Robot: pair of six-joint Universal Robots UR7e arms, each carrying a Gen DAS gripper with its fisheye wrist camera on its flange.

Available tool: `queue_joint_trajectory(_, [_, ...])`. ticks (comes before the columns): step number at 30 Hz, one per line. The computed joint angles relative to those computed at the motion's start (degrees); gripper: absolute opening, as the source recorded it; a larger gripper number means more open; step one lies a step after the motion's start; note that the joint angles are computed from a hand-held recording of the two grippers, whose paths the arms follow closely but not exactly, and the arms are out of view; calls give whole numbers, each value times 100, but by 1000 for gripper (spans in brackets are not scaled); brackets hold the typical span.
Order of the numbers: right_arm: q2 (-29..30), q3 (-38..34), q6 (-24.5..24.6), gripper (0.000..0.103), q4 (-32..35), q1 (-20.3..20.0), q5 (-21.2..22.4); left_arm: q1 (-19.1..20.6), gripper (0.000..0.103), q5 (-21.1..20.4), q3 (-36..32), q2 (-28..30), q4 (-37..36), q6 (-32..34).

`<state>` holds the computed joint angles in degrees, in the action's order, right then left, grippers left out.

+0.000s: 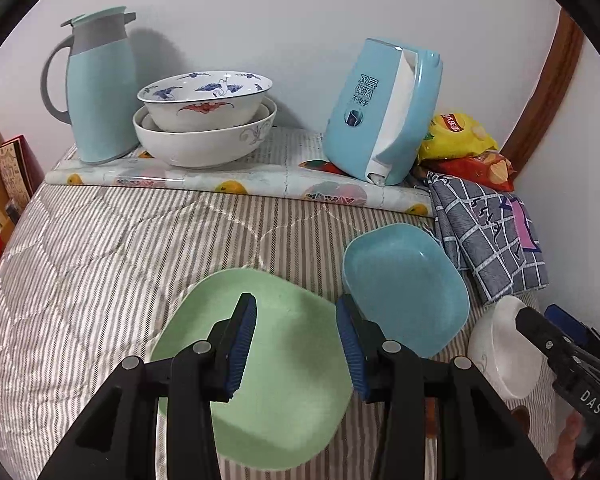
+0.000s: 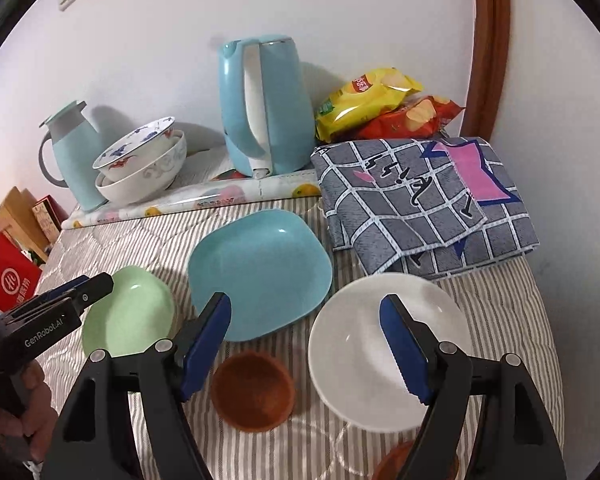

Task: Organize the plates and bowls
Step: 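Move both grippers to the light-blue plate and grasp its rim, then lift the light-blue plate with both grippers and carry it over the green plate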

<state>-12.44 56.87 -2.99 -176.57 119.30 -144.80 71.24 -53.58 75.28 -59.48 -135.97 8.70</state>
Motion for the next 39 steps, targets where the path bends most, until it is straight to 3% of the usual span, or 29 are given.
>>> queue_joint_trajectory(6, [101, -450, 129, 48, 691, -167, 151, 42, 39, -86, -362, 339, 120, 68])
queue_joint_trajectory(8, [112, -554, 228, 45, 918, -238, 270, 60, 39, -105, -510, 464, 200, 57])
queue_joint_trajectory(20, [317, -1124, 321, 44, 1650, -473, 336, 189, 39, -264, -1431, 1309, 848, -115])
queue_joint_trajectory(22, [348, -1202, 311, 44, 1741, -498, 321, 202, 36, -244, -1625, 1459, 1035, -180])
queue_joint_trajectory(24, [360, -1234, 293, 44, 1775, -520, 313, 203, 21, -202, -1836, 1600, 1332, -258])
queue_joint_trajectory(27, [391, -1300, 266, 44, 1828, -541, 296, 195, 8, -71, -1968, 1752, 1458, -343])
queue_joint_trajectory(31, [453, -1438, 257, 44, 1911, -562, 316, 244, 7, -147, -1932, 1729, 1364, -362])
queue_joint_trajectory(35, [564, -1661, 236, 44, 2112, -577, 371, 263, 7, 37, -1895, 1665, 1178, -342])
queue_joint_trajectory(39, [740, -1983, 230, 44, 2369, -590, 430, 332, 8, -37, -2131, 1745, 1427, -393])
